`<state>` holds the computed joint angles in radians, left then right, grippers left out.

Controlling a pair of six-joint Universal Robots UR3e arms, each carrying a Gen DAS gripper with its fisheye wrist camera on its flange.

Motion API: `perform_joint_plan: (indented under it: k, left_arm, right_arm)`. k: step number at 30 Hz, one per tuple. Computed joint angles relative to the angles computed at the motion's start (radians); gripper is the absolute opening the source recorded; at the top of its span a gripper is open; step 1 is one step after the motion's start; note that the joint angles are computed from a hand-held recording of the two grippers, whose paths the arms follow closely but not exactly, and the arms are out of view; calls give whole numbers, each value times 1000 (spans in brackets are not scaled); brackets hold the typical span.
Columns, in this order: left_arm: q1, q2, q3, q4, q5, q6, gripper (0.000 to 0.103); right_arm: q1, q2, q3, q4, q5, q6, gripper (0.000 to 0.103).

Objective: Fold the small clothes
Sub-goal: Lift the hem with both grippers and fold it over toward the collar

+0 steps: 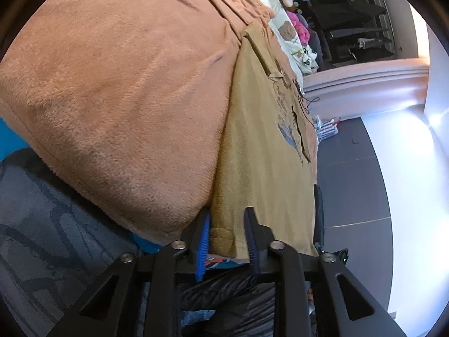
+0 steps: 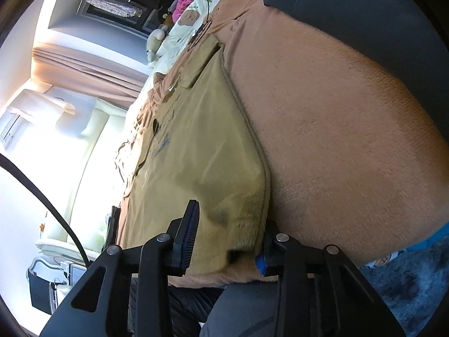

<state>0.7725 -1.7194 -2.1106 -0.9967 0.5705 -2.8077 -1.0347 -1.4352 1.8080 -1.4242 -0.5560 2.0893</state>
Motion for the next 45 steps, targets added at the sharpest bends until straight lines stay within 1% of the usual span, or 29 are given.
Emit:
perform_joint_plan:
  k: [1, 2, 4, 6, 7, 12, 17, 18, 19, 21, 22, 26, 31, 32, 34, 37, 39, 40, 41, 43, 45]
  left_arm:
    - [3, 1, -3, 11, 12, -8, 10]
    - [0, 1, -6, 31, 20, -25, 6]
    - [6, 26, -25, 66, 18, -36, 5]
    - [22, 57, -33, 57, 2, -22, 5]
    - [38, 79, -31, 26, -13, -7, 5]
    - [100, 160, 7, -140, -68, 70, 4]
    - [132, 238, 54, -297, -119, 138, 4]
    - [146, 256, 68, -354, -136, 167, 4]
    - [155, 263, 81, -389, -148, 187, 4]
    - [174, 285, 109, -468, -166, 225, 4]
    - [190, 303, 127, -530, -178, 260, 4]
    - [240, 346, 179, -707, -207, 358, 4]
    - [311, 376, 267, -997, -222, 543, 4]
    - [329, 382, 286, -1061, -222, 586, 4]
    - [353, 386, 319, -1146, -222, 638, 4]
    - [409, 392, 385, -1334, -208, 765, 4]
    - [438, 396, 417, -1432, -197, 838, 4]
    - [467, 391, 447, -1517, -180, 904, 4]
    - [477, 388, 469, -1558, -176, 930, 4]
    - [523, 391, 506, -1677, -148, 1018, 4]
    - [565, 391, 532, -1761, -117, 1078, 4]
  right_arm:
    - [1, 3, 6, -11, 1, 3, 28]
    - [2, 1, 9, -26, 0, 17, 15]
    - [10, -2, 20, -65, -11, 46, 2]
    - [9, -28, 29, -69, -14, 62, 1]
    - [4, -43, 28, -46, -12, 47, 0]
    - [-35, -134, -1, 141, 6, -72, 0]
    - [-79, -210, -25, 325, 22, -193, 0]
    - [-90, -227, -38, 380, 25, -223, 0]
    - [-98, -227, -45, 411, 25, -248, 0]
    - [-121, -250, -76, 526, 26, -329, 0]
    - [-131, -261, -87, 572, 23, -362, 0]
    - [-179, -280, -109, 714, -5, -495, 0]
    - [-247, -305, -130, 871, -56, -634, 0]
    - [-263, -305, -135, 900, -71, -663, 0]
    - [-269, -301, -156, 936, -79, -692, 0]
    - [-304, -305, -184, 1019, -114, -772, 0]
    - [-299, -298, -197, 1030, -110, -786, 0]
    - [-305, -297, -202, 1044, -116, -802, 0]
    - [-310, -296, -207, 1055, -121, -813, 0]
    - [-315, -283, -221, 1085, -131, -847, 0]
    - [-319, -280, -224, 1093, -137, -858, 0]
